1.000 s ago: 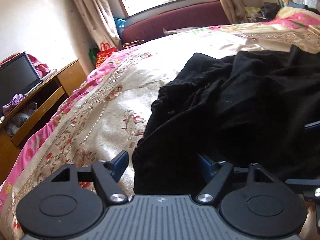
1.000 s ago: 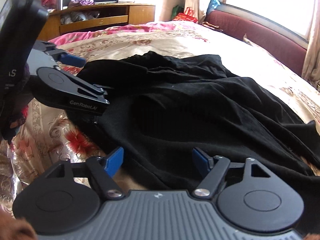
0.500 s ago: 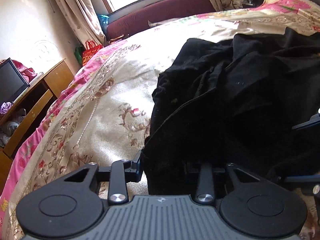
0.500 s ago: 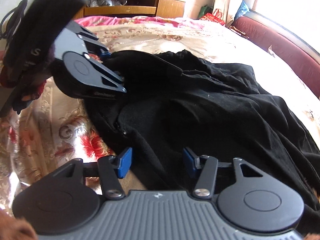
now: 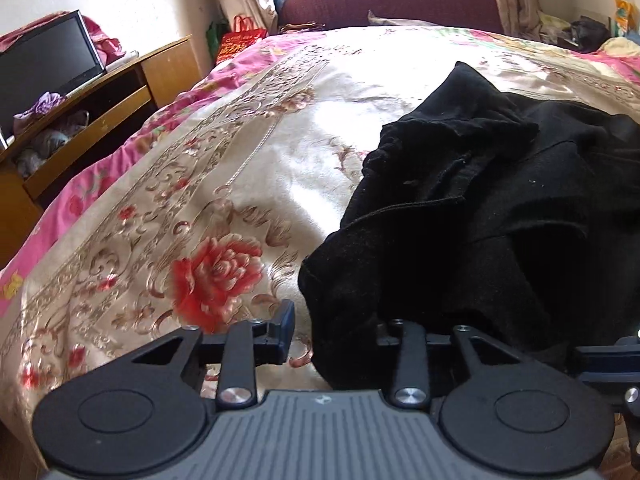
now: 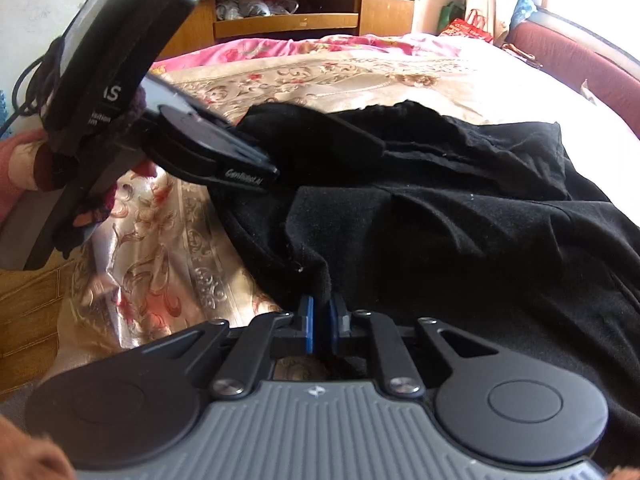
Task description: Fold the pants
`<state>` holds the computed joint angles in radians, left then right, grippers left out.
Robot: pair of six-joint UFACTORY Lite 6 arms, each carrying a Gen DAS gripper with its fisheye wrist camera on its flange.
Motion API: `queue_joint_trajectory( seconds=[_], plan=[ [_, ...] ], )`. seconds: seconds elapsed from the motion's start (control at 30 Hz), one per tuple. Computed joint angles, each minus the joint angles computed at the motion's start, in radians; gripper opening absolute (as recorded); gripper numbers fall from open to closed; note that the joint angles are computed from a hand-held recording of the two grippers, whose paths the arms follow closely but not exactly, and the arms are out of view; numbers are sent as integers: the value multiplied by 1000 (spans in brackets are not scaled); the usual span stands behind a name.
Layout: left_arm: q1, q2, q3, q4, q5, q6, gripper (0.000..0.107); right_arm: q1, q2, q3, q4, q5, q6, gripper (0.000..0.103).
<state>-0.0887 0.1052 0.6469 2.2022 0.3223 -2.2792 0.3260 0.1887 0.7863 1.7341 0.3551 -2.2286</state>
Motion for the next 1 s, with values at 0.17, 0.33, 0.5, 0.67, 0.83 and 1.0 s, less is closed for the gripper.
queue_joint_trajectory(
  seconds=[0.17, 0.33, 0.5, 0.67, 0.83, 1.0],
  plan=[
    [-144, -84, -12, -334, 119, 305, 54, -153, -130, -66, -170, 141, 205, 32],
    [-314, -170, -12, -537, 234, 461, 54, -495, -265, -149, -302, 259, 314, 33],
    [-550, -60, 133, -648, 216, 519, 57, -927, -117, -17, -384, 288, 414, 33],
    [-734, 290, 506, -721, 116, 591, 57, -1229, 183, 289, -417, 248, 582, 35],
    [-833, 633, 981, -1012, 84, 973, 57, -1351, 517, 703, -498, 299, 916, 37],
    [-860, 916, 1434, -1432, 172, 1465, 58, -1339, 753, 1025, -529, 341, 1148, 39]
  ],
)
